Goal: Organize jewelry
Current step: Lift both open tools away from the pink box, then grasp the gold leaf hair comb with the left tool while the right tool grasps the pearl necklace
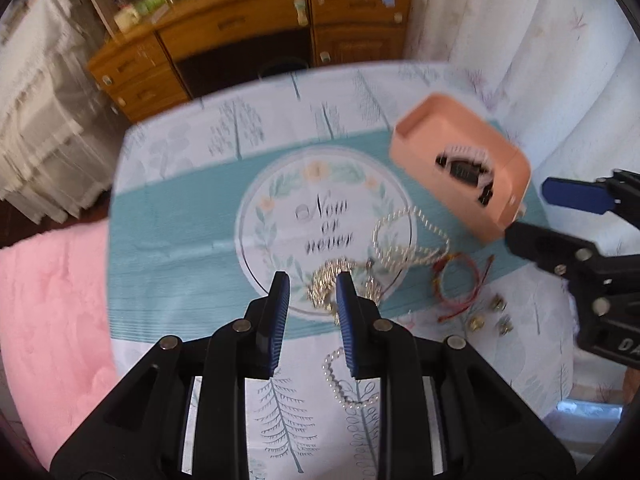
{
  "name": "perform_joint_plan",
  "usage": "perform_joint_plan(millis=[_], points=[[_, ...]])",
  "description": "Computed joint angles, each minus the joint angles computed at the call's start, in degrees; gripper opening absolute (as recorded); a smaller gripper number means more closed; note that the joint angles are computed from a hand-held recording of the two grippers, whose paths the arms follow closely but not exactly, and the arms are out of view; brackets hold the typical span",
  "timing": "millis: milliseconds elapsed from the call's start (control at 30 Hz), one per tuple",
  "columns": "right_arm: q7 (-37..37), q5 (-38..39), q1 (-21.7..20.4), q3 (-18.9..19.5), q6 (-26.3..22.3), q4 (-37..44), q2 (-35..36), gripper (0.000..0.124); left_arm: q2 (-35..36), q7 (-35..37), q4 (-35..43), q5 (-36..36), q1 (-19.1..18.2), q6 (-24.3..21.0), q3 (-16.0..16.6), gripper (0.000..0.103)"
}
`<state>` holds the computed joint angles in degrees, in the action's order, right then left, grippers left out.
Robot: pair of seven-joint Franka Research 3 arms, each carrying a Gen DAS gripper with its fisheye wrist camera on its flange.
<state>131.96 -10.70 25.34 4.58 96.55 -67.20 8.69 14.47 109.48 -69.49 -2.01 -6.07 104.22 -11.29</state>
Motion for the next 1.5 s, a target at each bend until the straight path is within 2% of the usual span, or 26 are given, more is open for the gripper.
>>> perform_joint_plan(millis=[67, 233, 267, 767, 867, 900, 933, 1000, 1167, 1333, 1500], points=[[-1.5, 3.5, -1.0, -0.1, 1.2, -2.2, 0.6, 0.059, 2.2, 1.2, 0.9, -0.3, 0.4, -1.5, 0.0, 0.021], [-7.8, 8.5, -2.3, -0.3, 0.8, -3.0, 4.5, 0.06, 6.5, 3.0, 2.4, -1.7, 1.2, -5.3, -0.3, 0.021], [-8.8, 9.2, -2.5, -0.4, 2.0, -4.4, 4.9, 0.06, 7.3, 2.7, 2.6, -1.8, 1.4, -6.1, -0.2, 0.021], [-21.2, 12.6, -4.5, -1.6, 7.7, -10.4, 8.4, 0.059, 13.4, -2.8, 7.9, -10.1, 5.2, -12.7, -1.2, 0.021], [-23.7, 10.4, -3.8, -1.6, 9.6, -12.0, 7.5, 0.051, 14.2, -4.2, 8.5, -11.2, 5.6, -13.0, -1.5, 0.021], [-23.6, 8.1, -3.1, -1.8, 9.4, -12.4, 7.1, 0.04, 14.1, -4.5, 8.4, -11.5, 5.7, -12.9, -1.5, 0.021], [-23.4, 6.2, -2.6, -2.0, 9.0, -12.6, 6.8, 0.035, 14.4, -5.2, 8.7, -11.9, 5.8, -13.0, -1.6, 0.021], [-23.0, 5.9, -2.5, -1.9, 9.3, -13.7, 5.7, 0.01, 13.6, -6.0, 7.6, -12.5, 6.0, -12.6, -1.8, 0.021], [-19.5, 5.0, -2.3, -1.3, 11.5, -19.0, 1.6, 0.01, 13.7, -8.9, 7.3, -10.7, 4.6, -11.6, -1.4, 0.021], [-15.5, 7.9, -2.9, -0.3, 16.0, -24.5, -1.7, 0.007, 13.9, -13.8, 7.0, -6.1, 2.3, -11.5, -0.5, 0.021], [-14.8, 10.3, -4.0, 0.2, 17.6, -27.6, -4.8, 0.005, 14.4, -16.3, 7.8, -2.5, 0.4, -10.9, -0.4, 0.021]])
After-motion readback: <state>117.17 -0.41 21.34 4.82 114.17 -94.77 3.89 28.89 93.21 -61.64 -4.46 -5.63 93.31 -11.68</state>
